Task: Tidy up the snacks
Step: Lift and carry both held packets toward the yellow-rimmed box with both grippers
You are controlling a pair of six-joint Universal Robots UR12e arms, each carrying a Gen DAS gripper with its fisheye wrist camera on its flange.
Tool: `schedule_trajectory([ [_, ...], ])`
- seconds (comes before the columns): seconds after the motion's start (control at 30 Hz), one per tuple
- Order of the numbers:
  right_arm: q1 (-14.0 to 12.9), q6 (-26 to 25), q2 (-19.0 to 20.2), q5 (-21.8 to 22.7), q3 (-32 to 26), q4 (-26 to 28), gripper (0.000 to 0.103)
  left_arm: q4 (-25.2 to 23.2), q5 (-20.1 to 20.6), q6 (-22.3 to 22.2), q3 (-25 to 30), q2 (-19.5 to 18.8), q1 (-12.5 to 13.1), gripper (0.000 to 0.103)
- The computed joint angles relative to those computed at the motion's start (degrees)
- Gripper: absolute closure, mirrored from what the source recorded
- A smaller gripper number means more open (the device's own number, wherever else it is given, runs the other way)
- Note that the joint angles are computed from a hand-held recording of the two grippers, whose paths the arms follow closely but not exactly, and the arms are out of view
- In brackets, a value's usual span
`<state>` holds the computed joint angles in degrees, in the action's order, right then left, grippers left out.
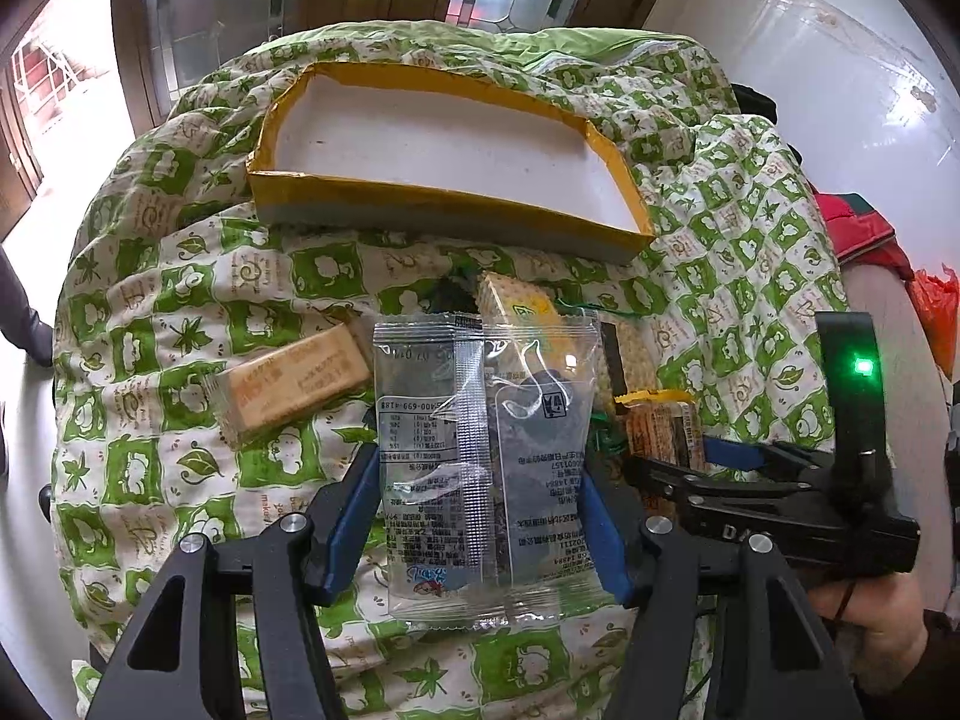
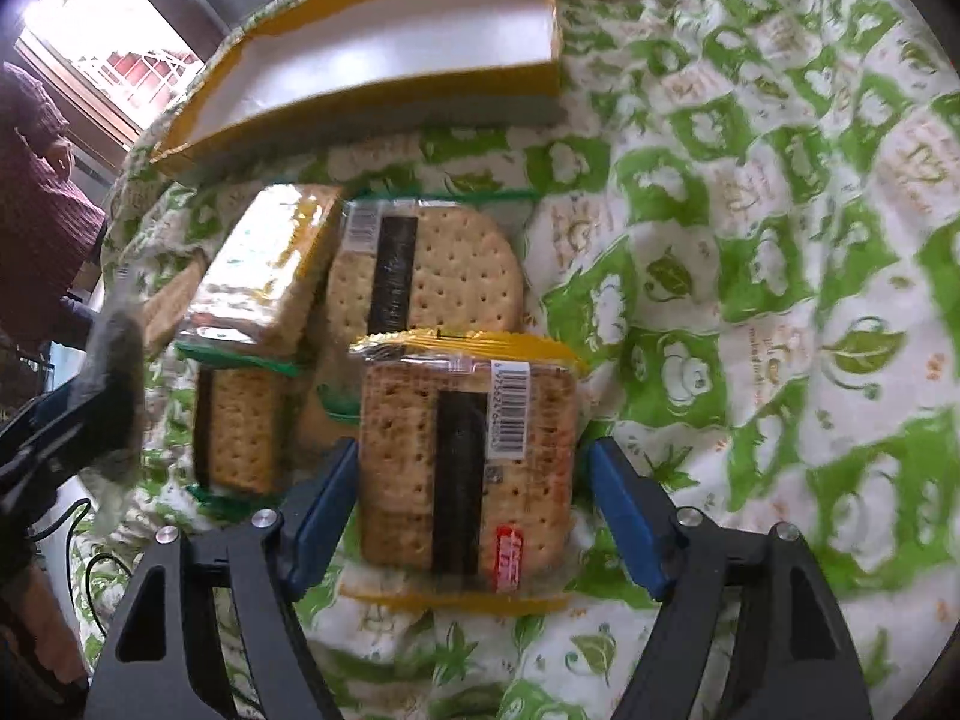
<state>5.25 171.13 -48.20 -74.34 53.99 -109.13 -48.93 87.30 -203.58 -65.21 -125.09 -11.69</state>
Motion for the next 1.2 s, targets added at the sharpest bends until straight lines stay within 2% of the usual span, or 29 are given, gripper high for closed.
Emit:
schedule_trajectory([
  [0.03,-0.1,0.4,0.0,0.9,0.2,0.0,0.034,0.0,0.0,0.0,0.0,0.0,0.0,0.037],
  [0.23,-0.9,1.1,-1.9,3.2,2.6,-4.3,0.035,0.2,0.3,0.2,0.4,0.1,-0.1,0.037],
  [0.4,-1.5,1.0,-2.8,6.1,2.6,-4.5,0.035,0.3,0.2,0.7,1.1,-0.2,-0.2,0.037],
  [0.53,-2.0,1.1,-2.8,8.5,1.8,-2.1,0.035,0.0,0.5,0.9,1.5,-0.2,-0.3,0.037],
  [0.67,-2.8,1.3,-4.0,7.1,2.8,-4.0,0.035,0.8,0.5,1.0,1.2,0.0,-0.3,0.037],
  [0.8,-3.9,2.6,-4.8,7.6,3.2,-5.6,0.035,0.2,0.0,1.0,2.1,-0.5,-0.2,0.037],
  [0.97,-4.0,2.8,-4.0,8.0,1.1,-6.1,0.035,-0.7,-0.2,1.7,3.6,-1.2,-0.3,0.037],
  [1.2,-3.5,2.2,-1.8,8.7,-2.7,-3.8,0.035,-1.8,0.2,2.6,5.2,-1.9,-0.3,0.037],
])
